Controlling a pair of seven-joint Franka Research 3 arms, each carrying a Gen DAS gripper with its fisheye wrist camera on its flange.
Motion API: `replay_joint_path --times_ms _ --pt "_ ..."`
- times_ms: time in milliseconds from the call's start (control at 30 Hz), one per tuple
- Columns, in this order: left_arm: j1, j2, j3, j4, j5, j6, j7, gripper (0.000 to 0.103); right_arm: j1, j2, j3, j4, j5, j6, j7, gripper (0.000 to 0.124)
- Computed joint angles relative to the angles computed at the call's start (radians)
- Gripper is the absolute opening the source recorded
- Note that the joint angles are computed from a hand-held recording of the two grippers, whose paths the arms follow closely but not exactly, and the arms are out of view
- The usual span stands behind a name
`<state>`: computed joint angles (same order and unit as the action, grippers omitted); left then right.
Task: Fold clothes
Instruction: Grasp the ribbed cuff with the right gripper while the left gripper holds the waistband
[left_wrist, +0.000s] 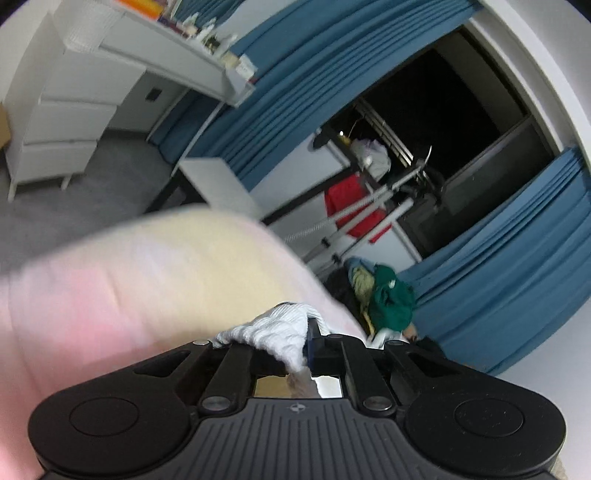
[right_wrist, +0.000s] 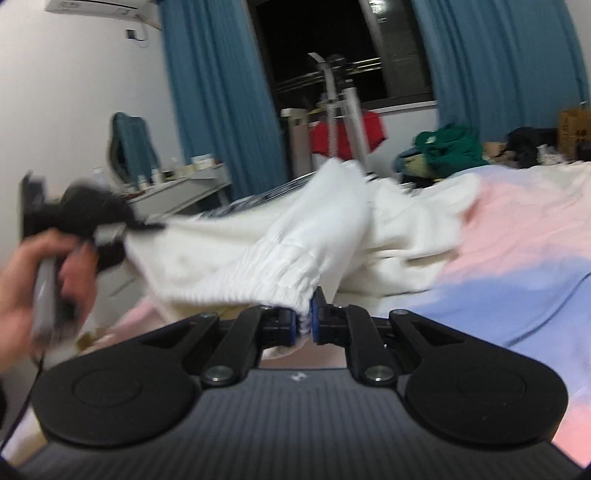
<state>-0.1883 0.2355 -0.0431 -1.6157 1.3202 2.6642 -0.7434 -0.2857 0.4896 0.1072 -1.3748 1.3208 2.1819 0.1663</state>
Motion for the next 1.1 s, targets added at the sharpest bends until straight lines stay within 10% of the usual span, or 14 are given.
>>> replay_joint_path --times_ms 367,633,733,833,1100 --pt "0.105 0.071 0.019 0.156 -0.386 -0.275 0.694 0.008 0.179 -0.143 0.006 -0.206 0.02 -0.09 0.098 0.012" --pt "0.152 0.027 0.061 -0.042 -0.393 -0.07 0.664 0.017 0.236 -0.082 0.003 -0.179 -0.09 -0.03 0.147 0.015" --pt "0.164 -0.024 0.055 -0.114 -0.383 -0.013 0.682 0.044 0.228 -0.093 0.003 -0.182 -0.11 -0.039 0.126 0.036" --pt "0.129 -0.102 0.035 -0.185 -0.299 -0.127 0.636 0.076 0.211 -0.091 0.001 -0.166 -0.126 -0.112 0.124 0.087" --pt "0.086 -0.281 -0.108 -0.299 -0.214 -0.337 0.59 0.081 0.208 -0.218 -0.034 -0.282 -0.067 -0.151 -0.005 0.085"
